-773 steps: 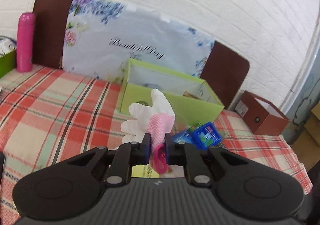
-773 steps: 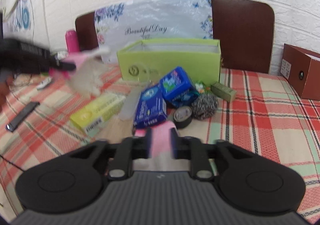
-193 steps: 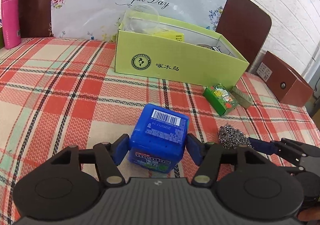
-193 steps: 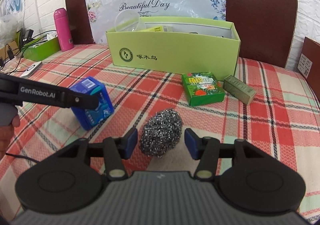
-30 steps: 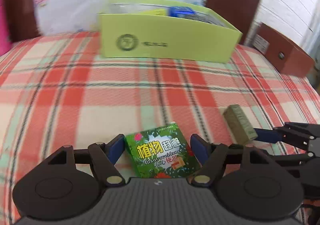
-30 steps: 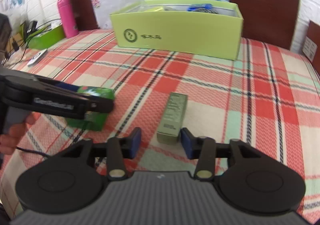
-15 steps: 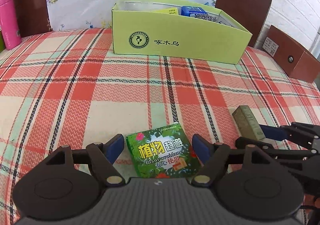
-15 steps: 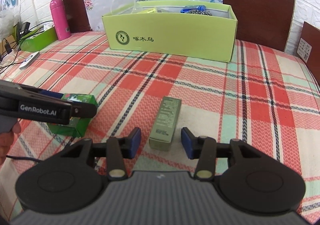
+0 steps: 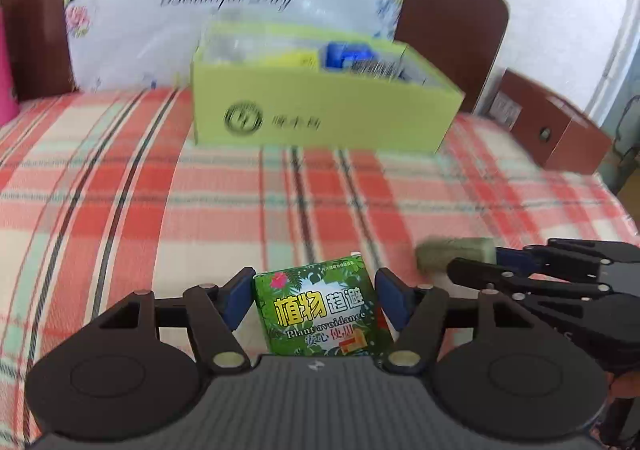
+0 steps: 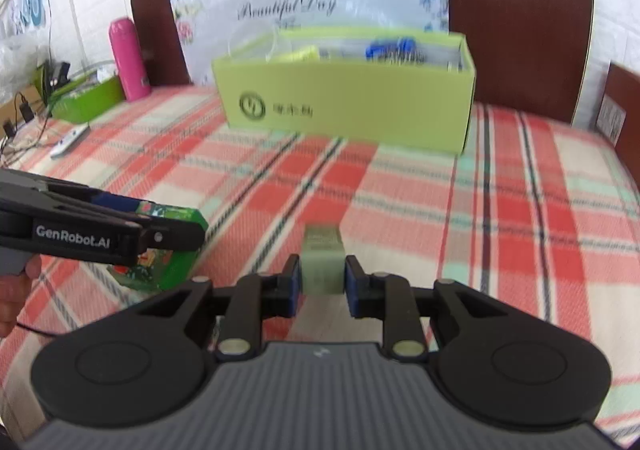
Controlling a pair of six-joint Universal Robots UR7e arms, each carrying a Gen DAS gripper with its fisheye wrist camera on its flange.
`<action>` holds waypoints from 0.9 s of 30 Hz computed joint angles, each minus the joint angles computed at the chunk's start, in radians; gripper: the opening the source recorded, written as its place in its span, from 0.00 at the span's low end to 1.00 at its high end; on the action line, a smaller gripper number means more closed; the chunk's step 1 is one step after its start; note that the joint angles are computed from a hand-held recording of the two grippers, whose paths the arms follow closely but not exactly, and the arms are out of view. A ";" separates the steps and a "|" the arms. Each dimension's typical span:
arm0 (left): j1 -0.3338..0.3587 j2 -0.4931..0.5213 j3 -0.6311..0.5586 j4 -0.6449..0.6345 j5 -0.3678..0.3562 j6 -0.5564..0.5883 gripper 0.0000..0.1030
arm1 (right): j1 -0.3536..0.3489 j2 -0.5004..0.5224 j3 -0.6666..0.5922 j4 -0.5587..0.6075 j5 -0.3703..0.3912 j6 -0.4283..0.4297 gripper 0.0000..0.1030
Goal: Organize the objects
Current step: 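Carry both items into the lime-green box and open both tools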
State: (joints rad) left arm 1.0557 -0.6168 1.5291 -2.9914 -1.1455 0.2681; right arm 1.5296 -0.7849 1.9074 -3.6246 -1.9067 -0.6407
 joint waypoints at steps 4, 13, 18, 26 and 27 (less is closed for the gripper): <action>-0.009 0.002 -0.025 -0.030 -0.034 0.019 0.66 | 0.010 -0.007 -0.018 -0.033 0.023 -0.017 0.22; -0.036 0.031 -0.120 -0.065 -0.086 0.091 0.66 | 0.028 -0.009 -0.100 -0.075 0.072 -0.052 0.22; -0.047 0.077 -0.225 -0.049 -0.112 0.094 0.65 | 0.036 0.009 -0.176 -0.083 0.094 -0.060 0.22; -0.056 0.226 -0.504 0.047 -0.088 0.084 0.65 | 0.028 0.076 -0.386 -0.005 0.086 -0.012 0.22; -0.055 0.247 -0.543 0.061 -0.084 0.078 0.65 | 0.024 0.085 -0.409 0.009 0.083 -0.001 0.22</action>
